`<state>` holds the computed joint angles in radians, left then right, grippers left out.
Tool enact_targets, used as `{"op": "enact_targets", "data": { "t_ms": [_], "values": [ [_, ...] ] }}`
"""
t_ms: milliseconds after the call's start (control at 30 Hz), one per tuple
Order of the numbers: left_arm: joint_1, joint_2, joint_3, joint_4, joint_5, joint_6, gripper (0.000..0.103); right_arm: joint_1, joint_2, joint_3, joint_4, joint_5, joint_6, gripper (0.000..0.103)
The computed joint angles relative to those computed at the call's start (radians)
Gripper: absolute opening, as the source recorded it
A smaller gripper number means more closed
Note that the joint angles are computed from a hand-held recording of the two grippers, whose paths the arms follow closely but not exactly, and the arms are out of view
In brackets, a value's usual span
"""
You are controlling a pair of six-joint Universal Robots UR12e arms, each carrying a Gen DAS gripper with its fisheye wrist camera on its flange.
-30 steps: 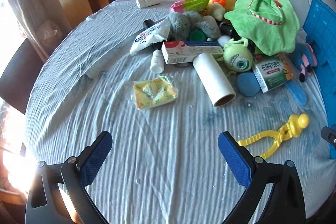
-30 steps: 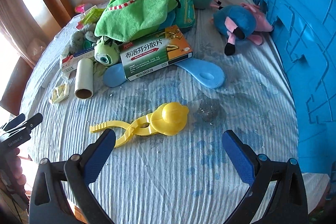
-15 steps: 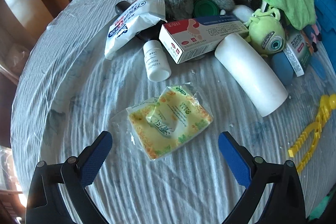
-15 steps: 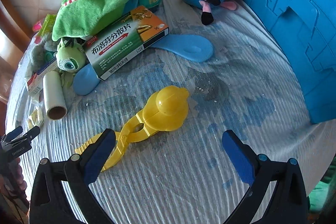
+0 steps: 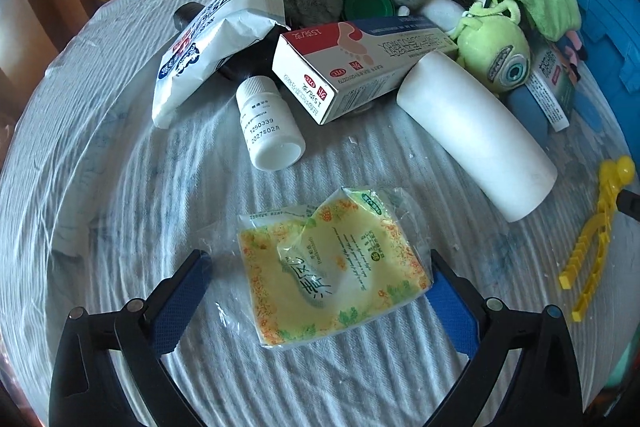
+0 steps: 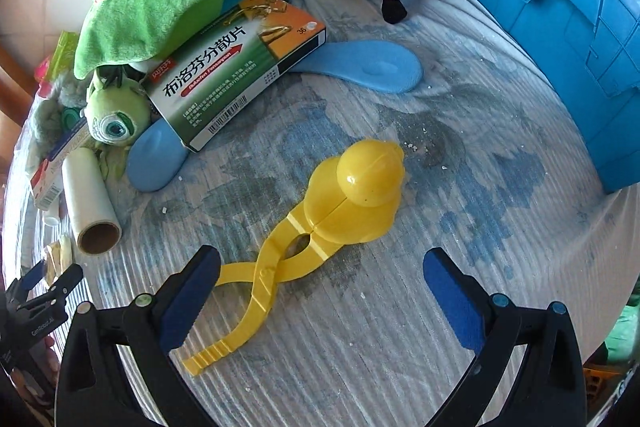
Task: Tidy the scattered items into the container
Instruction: 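Grasp the yellow wipes packet with the left tool while the right tool grasps the yellow clamp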
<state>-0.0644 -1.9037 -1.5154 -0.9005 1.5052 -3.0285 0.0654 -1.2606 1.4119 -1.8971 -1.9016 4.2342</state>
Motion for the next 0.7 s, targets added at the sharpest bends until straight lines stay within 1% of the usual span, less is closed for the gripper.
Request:
{"op": "enact_targets", "data": {
  "t_ms": [33,100,133,167,233,433,567,700],
  "values": [
    [-0.001,-0.002,0.005,-0.008,0.004,-0.005,0.103,-0.001,0.002,-0.003,0.002,-0.001,-0.001,0.102],
    [0.001,0.004,-0.001,-0.010,0.002,-0.010,0.101,-0.003,0.005,-0.006,-0.003,0.002,-0.003,0.090],
    [0.001,0.006,-0.004,-0.006,0.001,-0.010,0.097,-0.005,0.007,-0.007,-0.001,0.007,-0.001,0.082],
    [0.000,0.010,-0.008,0.002,0.001,-0.010,0.094,-0.008,0.008,-0.008,0.004,0.014,0.001,0.075],
    [-0.002,0.015,-0.011,0.009,0.002,-0.014,0.080,-0.012,0.010,-0.006,0.008,0.017,0.006,0.069],
    [-0.016,0.012,-0.001,0.003,0.044,-0.045,0.075,-0.032,0.016,0.003,-0.020,0.040,-0.018,0.067],
    [-0.027,0.015,0.006,-0.010,0.060,-0.062,0.075,-0.040,0.020,0.011,-0.043,0.055,-0.031,0.068],
    [-0.033,0.007,0.016,-0.016,0.077,-0.086,0.075,-0.041,0.032,-0.005,-0.029,0.043,-0.073,0.068]
  ]
}}
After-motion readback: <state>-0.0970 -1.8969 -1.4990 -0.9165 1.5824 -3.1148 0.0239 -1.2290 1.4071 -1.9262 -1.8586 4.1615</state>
